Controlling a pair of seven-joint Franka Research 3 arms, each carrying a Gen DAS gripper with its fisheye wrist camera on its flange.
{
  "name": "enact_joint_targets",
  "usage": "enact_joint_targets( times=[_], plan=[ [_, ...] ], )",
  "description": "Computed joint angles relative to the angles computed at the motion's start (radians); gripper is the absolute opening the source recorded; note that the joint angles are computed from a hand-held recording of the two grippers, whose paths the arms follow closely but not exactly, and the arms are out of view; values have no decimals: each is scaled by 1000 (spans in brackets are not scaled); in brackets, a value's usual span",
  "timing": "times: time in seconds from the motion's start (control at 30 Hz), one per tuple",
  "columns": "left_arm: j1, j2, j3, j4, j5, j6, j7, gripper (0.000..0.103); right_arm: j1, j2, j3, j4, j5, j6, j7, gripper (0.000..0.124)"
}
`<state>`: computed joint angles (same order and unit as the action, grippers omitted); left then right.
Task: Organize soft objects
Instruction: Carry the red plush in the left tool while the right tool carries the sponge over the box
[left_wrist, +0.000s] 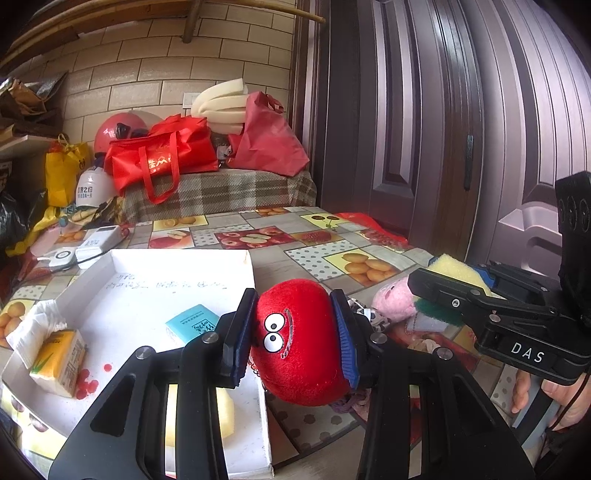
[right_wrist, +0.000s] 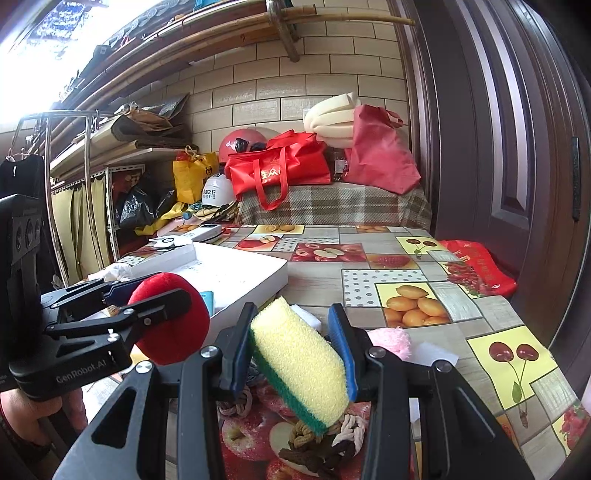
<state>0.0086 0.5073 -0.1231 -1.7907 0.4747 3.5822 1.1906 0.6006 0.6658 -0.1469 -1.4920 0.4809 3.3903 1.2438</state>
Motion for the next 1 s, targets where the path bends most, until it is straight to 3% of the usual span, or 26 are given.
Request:
enact_joint_targets(
  times=[0.3,0.43,0.53,1.0],
  plan=[
    [29,3,-21,4,43,7,-29,39,-2,0,3,0,0,1,-2,41],
    [35,-5,-17,-19,45,66,-47,39,-2,0,3,-1,1,2,-3,41],
    [13,-19,14,-46,1,105,-37,39,3,-2,-1,-4,6,7,-4,41],
    [-33,-56,79,-118,-174,141,61,39,-1,-6,5,-5,11,6,-11,41]
  ],
)
